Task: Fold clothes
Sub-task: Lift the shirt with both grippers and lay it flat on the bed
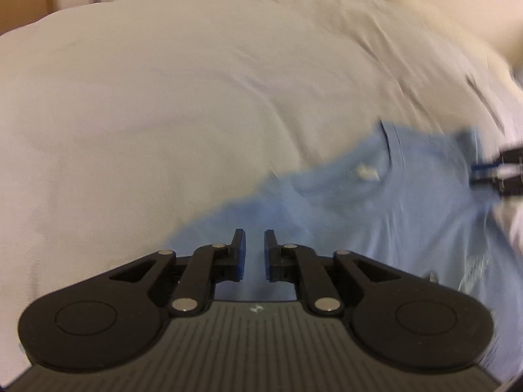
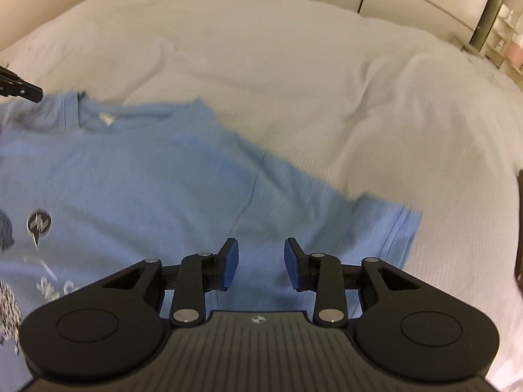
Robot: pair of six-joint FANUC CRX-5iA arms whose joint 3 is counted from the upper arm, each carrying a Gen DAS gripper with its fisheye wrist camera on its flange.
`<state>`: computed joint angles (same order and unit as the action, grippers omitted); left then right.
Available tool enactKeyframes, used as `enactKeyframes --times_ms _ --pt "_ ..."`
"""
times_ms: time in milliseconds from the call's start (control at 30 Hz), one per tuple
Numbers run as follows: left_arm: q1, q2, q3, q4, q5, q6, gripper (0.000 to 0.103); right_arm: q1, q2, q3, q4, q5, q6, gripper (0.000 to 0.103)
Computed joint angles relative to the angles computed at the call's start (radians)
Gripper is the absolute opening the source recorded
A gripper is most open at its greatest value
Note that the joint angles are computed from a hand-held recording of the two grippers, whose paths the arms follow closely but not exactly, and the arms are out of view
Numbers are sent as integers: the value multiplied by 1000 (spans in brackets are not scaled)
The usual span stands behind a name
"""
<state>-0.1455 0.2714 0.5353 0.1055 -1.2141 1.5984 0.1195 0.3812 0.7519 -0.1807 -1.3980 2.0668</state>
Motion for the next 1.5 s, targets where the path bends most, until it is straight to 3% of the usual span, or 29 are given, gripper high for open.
enactKeyframes --times_ms 367,667,767,933,1133,1333,1500 --pt "-6 -50 12 -196 -62 162 7 -45 -89 -171 187 54 -189 36" --pt "-105 -161 -24 -213 -118 226 9 -55 -162 -202 57 52 -174 36" --pt "-160 -185 -56 -226 -173 253 9 -43 -167 -236 23 63 -132 35" --pt "-264 -221 -72 -325 -321 324 12 -23 -187 -275 87 13 -112 36" --pt "-373 -305 -30 -423 -488 583 12 -73 -274 -236 -44 -122 -114 36" --pt "-483 -328 -24 -366 -556 708 15 -64 -401 -312 -178 -281 -99 39" --pt "-571 -366 -120 -318 -600 820 15 -2 -524 -484 -88 -305 -88 39"
